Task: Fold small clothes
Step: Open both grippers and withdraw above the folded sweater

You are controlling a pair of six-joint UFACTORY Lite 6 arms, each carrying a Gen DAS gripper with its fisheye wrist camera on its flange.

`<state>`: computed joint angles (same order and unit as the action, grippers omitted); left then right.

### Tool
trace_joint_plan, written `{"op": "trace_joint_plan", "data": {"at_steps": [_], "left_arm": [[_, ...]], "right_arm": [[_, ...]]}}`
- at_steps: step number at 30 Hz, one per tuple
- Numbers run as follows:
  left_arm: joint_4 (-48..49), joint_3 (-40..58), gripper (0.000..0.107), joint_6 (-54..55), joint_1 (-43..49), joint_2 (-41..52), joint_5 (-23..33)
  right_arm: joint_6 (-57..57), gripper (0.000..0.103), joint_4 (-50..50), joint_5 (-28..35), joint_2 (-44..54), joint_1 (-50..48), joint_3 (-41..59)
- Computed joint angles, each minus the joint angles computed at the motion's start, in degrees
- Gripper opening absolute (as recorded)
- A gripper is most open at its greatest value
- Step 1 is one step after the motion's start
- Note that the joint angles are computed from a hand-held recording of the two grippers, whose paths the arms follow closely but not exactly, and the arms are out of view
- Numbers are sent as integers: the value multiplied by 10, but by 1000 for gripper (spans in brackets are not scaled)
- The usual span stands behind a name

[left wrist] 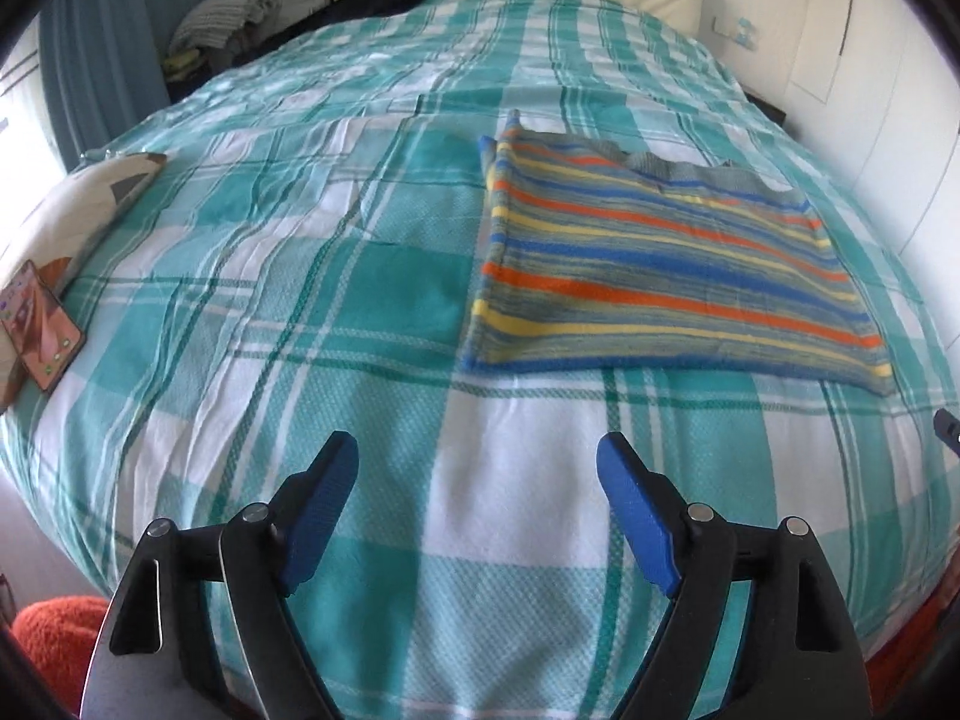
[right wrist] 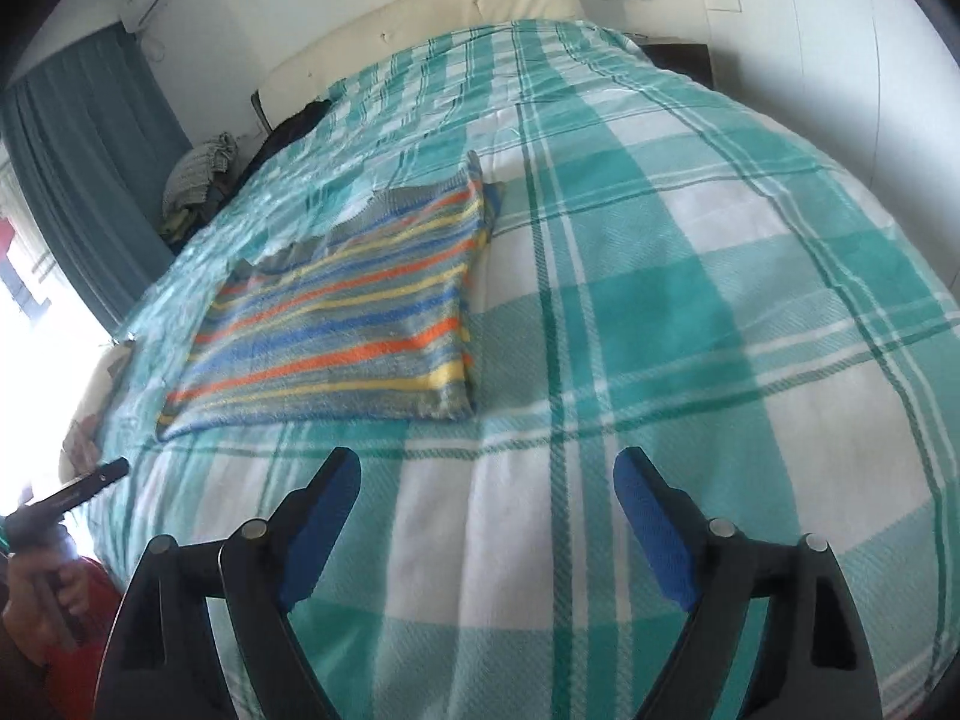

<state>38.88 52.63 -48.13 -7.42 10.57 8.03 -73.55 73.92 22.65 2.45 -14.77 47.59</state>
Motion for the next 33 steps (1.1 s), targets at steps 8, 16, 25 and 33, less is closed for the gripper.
{"op": "trace_joint_plan", "data": {"at_steps": [8,16,25,33], "left_arm": [[162,-8,83,-161,-26,4,23],[233,-8,83,-240,-30,16,33],[325,-2,84,-326,-44,50,48],[399,-33,84,-391,-59,19,51]], "right_arm": [[-16,86,23,-72,0,48,-15],[-13,86,8,-113,3,73,-24],[123,90,-136,-147,58,88,-8],[174,96,-185,-152,59,96,-10]]}}
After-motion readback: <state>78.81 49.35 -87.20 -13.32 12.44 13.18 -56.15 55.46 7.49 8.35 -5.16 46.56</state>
